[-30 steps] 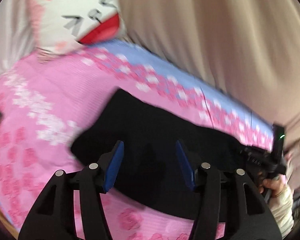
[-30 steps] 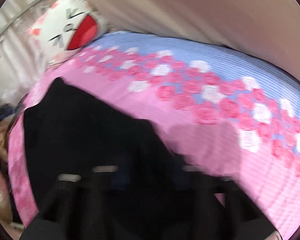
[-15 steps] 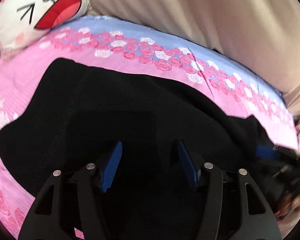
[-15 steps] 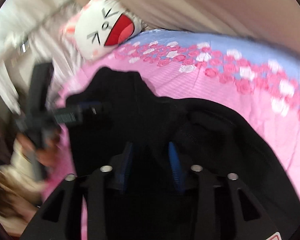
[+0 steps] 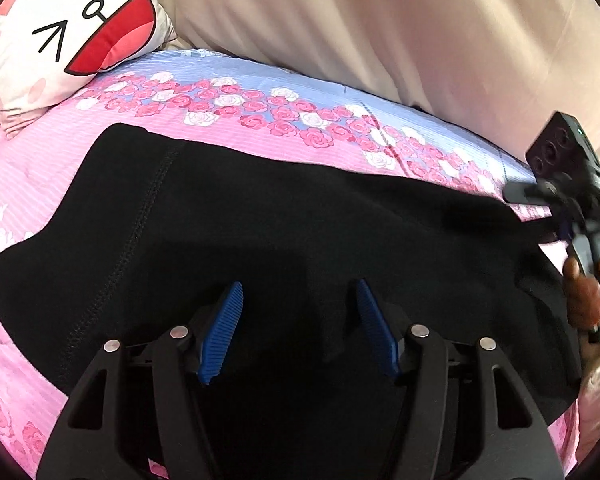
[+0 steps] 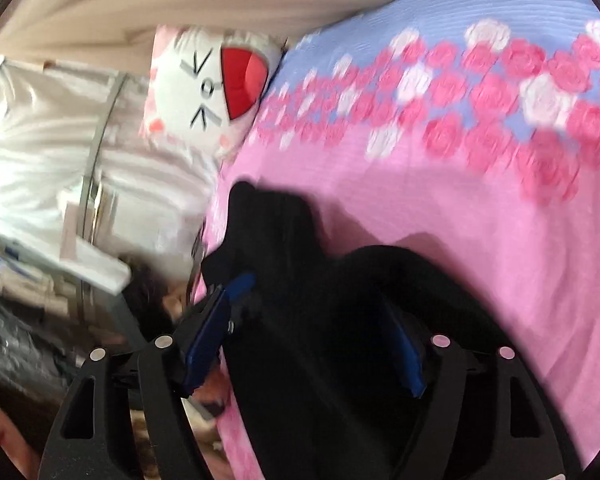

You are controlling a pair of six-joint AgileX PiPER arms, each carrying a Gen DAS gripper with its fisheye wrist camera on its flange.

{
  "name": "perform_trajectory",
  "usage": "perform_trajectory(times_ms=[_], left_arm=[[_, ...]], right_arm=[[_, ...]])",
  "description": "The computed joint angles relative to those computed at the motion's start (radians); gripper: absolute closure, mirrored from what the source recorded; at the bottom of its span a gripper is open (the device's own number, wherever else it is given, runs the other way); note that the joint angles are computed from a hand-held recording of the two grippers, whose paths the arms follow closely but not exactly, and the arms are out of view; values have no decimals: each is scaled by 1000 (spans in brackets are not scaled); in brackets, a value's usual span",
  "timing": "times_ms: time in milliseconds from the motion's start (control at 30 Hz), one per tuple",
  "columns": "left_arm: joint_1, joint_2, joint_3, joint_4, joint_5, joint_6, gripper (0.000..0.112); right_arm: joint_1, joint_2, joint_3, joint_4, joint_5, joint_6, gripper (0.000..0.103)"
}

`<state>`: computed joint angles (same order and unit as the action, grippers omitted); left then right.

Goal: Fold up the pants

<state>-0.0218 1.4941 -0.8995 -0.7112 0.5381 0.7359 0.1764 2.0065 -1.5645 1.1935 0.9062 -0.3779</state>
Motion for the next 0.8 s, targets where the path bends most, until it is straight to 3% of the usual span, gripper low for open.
perform_trajectory(times_ms=[33,67,200,267,333,400,467,500,567,600,633,667,733,800], left_arm=[[3,0,6,-23,-4,23,51],[8,1,9,-51,2,59,50],[13,-3,37,-144,-12,157,44],[-19,-13,60,-141,-62,169,42],[-49,-20,67,-87,-100,130,41],[-31,-21,64,-103,-81,152,41],[15,-36,56,-106,-57,146,41],[43,-41,47,-102,-50,141,41],[83,-31,7,-33,-50,68,41],[100,-19,-21,3,-35,29,41],[122,16,-73,50,-14,-28,41],[129,60,-134,126,7,-124,41],[133,164,-265,251,50,-266,41],[89,200,-313,416,23,-408,40]], right_arm=[[10,-13,5,-45,-55,18,86],[14,-15,-17,-129,-71,77,96],[33,-59,-21,-312,-178,185,98],[47,10,-77,-402,-164,213,102],[39,27,-84,-373,-156,203,100],[36,-21,-91,-445,-125,303,85],[66,-154,19,-642,-222,402,60],[81,-217,65,-742,-234,440,55],[118,-298,105,-924,-235,579,57],[140,-330,124,-967,-238,608,61],[172,-345,123,-969,-237,604,72],[206,-342,114,-979,-237,605,78],[260,-308,94,-1010,-255,610,78],[295,-215,45,-1023,-243,614,79]])
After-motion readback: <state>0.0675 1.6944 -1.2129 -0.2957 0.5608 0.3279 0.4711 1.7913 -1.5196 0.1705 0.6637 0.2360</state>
